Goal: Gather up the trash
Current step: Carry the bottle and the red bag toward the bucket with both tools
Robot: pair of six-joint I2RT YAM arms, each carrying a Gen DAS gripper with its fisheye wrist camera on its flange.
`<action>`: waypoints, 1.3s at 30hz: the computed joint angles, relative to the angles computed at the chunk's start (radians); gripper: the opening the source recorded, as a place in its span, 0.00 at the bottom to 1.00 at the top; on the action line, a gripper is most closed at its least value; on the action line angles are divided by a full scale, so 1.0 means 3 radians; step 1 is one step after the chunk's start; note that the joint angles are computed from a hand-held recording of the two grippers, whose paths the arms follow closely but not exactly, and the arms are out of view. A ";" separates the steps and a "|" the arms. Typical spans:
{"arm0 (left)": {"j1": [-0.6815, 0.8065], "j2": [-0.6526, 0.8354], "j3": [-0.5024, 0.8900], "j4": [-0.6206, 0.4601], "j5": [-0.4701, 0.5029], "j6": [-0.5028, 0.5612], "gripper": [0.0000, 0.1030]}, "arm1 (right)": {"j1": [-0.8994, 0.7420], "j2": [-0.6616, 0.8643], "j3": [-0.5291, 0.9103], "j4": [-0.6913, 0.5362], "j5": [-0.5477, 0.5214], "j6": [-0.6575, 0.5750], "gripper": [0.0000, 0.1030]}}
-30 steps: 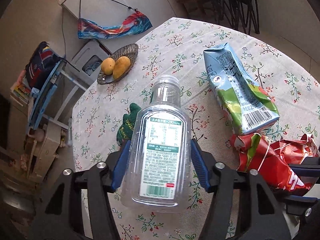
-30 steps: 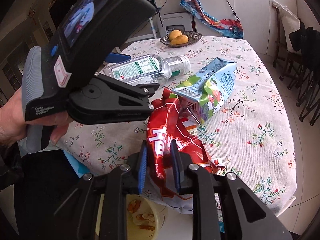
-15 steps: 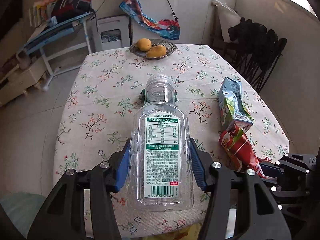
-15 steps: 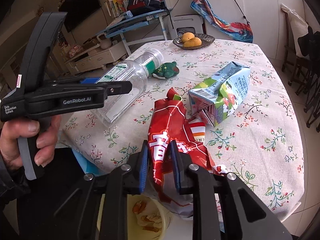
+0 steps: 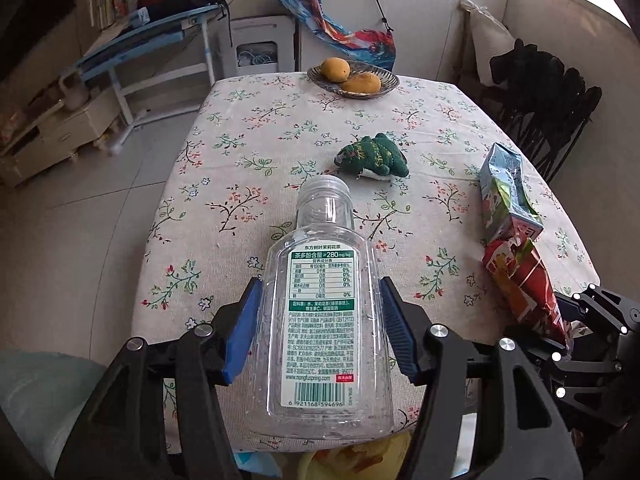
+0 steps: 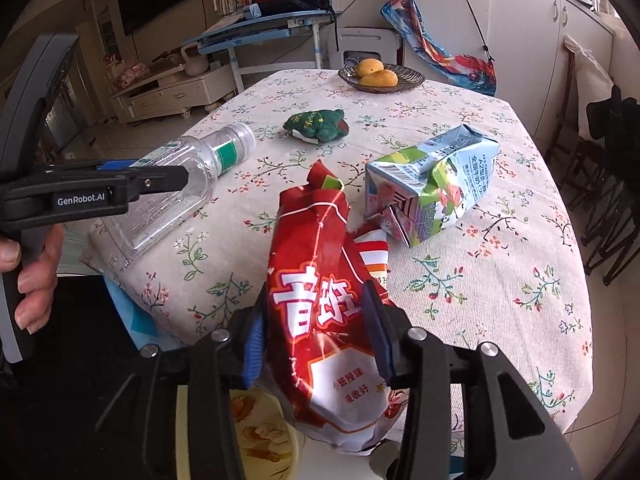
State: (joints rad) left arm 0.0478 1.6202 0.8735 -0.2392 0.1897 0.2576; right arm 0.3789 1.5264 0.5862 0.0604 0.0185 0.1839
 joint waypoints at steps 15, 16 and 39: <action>0.0133 -0.0239 -0.0424 0.0328 0.0096 -0.0196 0.51 | -0.0287 -0.0273 -0.0251 0.0399 -0.0793 0.0300 0.14; 0.0145 -0.0302 -0.0486 0.0357 0.0115 -0.0211 0.51 | -0.0287 -0.0278 -0.0266 0.0431 -0.0843 0.0329 0.14; 0.0395 -0.1632 -0.1278 0.0246 0.0324 -0.0162 0.52 | -0.0157 -0.0759 -0.0614 0.0639 -0.1235 0.0695 0.14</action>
State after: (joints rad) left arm 0.1664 1.1306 0.4902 -0.1655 0.2868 0.2089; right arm 0.3317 1.2986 0.4021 0.2522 -0.3520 0.3924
